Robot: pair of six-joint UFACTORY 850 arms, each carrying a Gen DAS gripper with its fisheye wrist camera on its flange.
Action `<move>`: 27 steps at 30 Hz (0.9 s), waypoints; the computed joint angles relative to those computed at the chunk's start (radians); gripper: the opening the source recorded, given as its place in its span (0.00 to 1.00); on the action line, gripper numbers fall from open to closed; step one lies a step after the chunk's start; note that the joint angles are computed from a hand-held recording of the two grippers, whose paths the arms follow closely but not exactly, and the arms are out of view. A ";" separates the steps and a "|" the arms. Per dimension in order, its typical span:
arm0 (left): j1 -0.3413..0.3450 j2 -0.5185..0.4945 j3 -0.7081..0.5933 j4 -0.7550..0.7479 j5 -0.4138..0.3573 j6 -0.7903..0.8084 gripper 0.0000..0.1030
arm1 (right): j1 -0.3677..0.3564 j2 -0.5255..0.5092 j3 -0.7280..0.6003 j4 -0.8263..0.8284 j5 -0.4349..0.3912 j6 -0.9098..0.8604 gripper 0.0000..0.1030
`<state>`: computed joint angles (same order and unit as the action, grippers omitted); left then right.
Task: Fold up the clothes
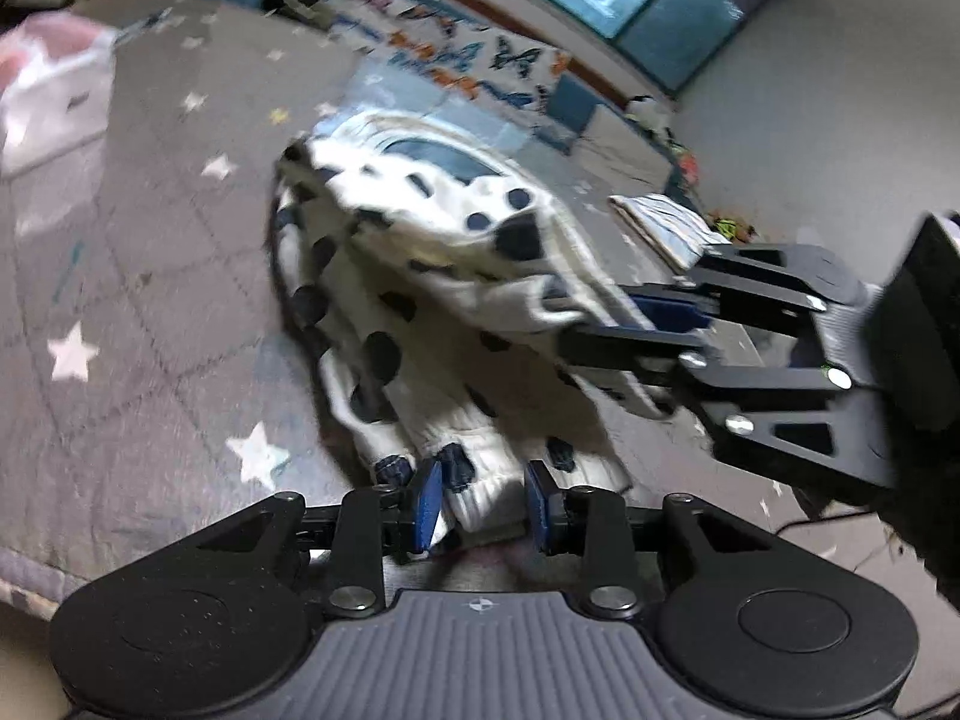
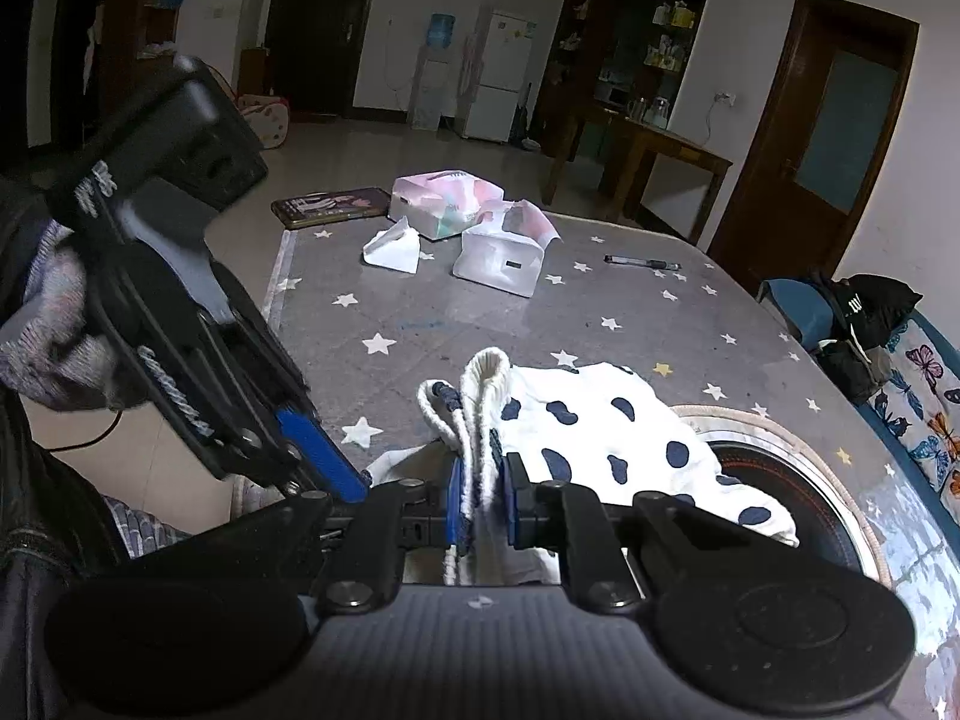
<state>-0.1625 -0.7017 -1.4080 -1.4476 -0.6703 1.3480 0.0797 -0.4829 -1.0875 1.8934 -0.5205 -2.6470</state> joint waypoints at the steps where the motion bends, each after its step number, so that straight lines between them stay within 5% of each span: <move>1: 0.000 -0.003 -0.002 0.004 0.002 -0.008 0.26 | -0.001 0.002 0.002 0.001 -0.004 0.000 0.12; 8: 0.008 0.007 0.011 0.010 0.016 0.022 0.11 | -0.008 0.022 0.035 -0.065 -0.041 -0.001 0.12; 17: 0.019 0.002 0.000 0.030 0.000 -0.005 0.12 | 0.023 0.002 0.065 -0.056 0.000 -0.138 0.14; 21: 0.033 0.002 -0.001 0.047 -0.014 -0.019 0.13 | 0.022 -0.004 0.058 -0.115 0.001 -0.072 0.24; 27: 0.054 0.036 0.007 -0.055 0.033 0.103 0.13 | 0.000 0.000 0.049 -0.220 -0.038 0.094 0.26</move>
